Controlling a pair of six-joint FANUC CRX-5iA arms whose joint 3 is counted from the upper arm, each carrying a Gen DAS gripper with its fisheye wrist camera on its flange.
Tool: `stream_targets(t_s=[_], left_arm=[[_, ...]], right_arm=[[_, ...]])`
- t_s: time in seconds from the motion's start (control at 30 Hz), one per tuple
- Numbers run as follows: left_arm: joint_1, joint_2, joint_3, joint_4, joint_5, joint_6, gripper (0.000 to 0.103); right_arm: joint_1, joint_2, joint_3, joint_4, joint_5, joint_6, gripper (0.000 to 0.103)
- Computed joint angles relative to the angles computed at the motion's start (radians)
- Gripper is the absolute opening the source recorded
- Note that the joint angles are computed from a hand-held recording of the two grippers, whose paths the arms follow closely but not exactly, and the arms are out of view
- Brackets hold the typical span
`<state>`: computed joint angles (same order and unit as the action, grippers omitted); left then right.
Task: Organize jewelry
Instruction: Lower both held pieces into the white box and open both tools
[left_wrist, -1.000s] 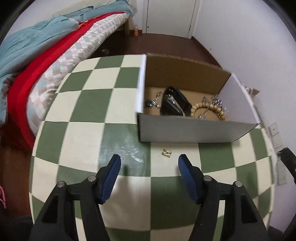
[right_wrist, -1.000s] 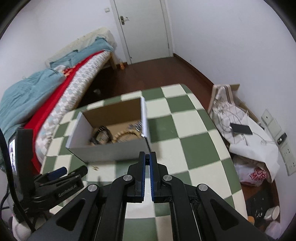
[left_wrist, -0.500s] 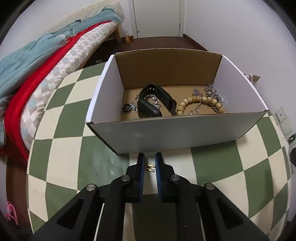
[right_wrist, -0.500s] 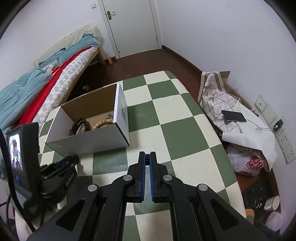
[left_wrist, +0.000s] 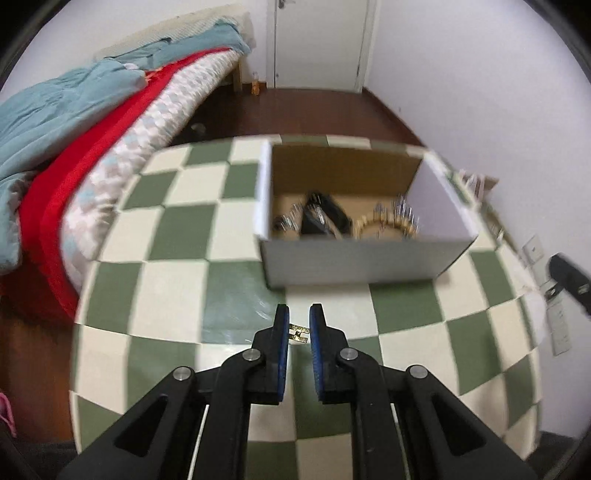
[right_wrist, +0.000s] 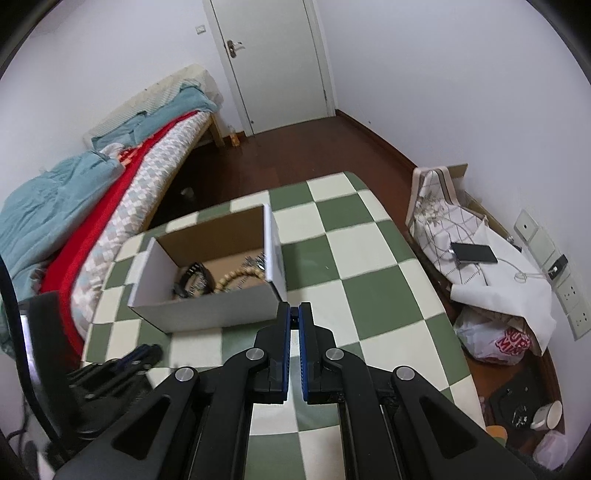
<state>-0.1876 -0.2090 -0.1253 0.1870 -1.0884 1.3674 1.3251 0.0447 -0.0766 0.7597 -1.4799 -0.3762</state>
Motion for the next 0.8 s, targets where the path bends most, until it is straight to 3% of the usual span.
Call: stream_targets(t_s=[0.13,0.3,0.57,0.8], left_arm=[[0.057,0.02,0.078,0.06,-0.02,-0.02,0.008],[0.042,0.154,0.243,0.054,-0.045,0.009,0.008],[-0.016,0.367,0.462,-0.013,-0.126,0.043,0.009],[-0.023,0.43,0.516,-0.008,-0.16,0.046,0.009]], right_arm=[[-0.019,0.003,0.028,0.025,0.031,0.039,0.004],[-0.111,0.033,0.085,0.013,0.133,0.147,0.004],[-0.299,0.132,0.217,-0.143,0.261,0.404,0.004],[-0.373,0.187,0.274,-0.239,0.304,0.543,0.004]])
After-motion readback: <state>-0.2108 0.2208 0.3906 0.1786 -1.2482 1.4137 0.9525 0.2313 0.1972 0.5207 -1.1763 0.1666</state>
